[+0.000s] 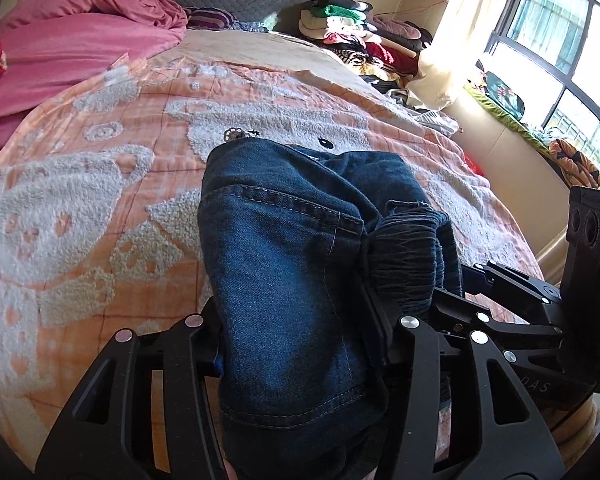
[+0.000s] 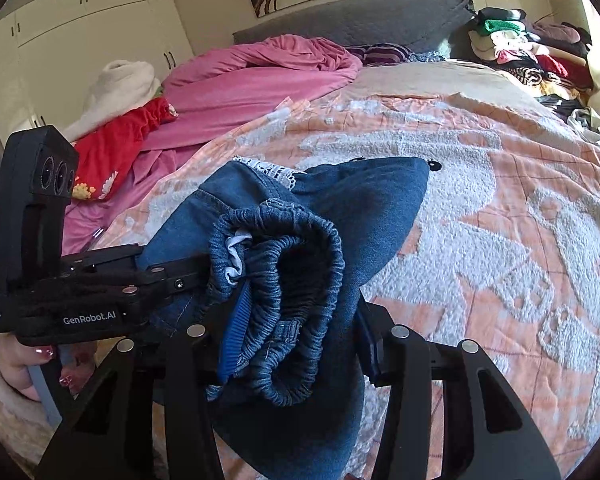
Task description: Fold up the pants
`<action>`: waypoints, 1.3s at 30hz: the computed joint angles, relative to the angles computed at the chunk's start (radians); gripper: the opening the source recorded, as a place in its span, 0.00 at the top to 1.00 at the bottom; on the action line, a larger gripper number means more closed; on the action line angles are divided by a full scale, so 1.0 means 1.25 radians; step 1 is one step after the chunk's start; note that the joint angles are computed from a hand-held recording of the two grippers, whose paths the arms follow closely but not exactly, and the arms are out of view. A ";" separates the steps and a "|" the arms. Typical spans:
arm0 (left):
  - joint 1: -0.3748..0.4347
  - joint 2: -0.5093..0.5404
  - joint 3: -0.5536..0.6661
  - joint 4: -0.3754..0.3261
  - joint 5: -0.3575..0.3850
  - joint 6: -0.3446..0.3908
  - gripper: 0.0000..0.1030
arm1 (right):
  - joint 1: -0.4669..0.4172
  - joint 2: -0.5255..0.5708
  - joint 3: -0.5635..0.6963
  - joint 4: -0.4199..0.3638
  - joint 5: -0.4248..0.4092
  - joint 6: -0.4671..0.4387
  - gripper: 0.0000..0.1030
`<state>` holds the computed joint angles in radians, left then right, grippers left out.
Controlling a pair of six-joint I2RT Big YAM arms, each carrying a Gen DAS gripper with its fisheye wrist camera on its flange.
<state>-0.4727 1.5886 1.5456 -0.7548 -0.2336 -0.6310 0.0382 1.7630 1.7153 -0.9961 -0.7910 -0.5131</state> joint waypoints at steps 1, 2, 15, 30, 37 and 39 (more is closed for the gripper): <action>0.004 0.005 0.004 0.002 0.001 0.002 0.58 | 0.003 0.007 0.010 0.001 0.006 0.002 0.56; 0.007 0.009 0.008 0.004 0.002 0.003 0.58 | 0.005 0.014 0.017 0.003 0.011 0.003 0.56; 0.039 0.063 0.022 0.003 0.026 -0.007 0.58 | 0.021 0.095 0.083 -0.017 0.056 0.045 0.54; 0.032 0.054 0.003 -0.002 0.010 -0.012 0.51 | 0.013 0.093 0.064 0.003 0.113 0.105 0.30; 0.025 0.031 -0.016 -0.002 -0.004 -0.018 0.45 | 0.008 0.072 0.038 0.015 0.123 0.109 0.30; 0.023 0.024 -0.023 -0.002 -0.008 -0.021 0.44 | 0.006 0.066 0.031 0.018 0.125 0.111 0.30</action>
<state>-0.4434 1.6186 1.5167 -0.7575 -0.2435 -0.6569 0.0453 1.8459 1.7537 -0.9731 -0.6352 -0.3748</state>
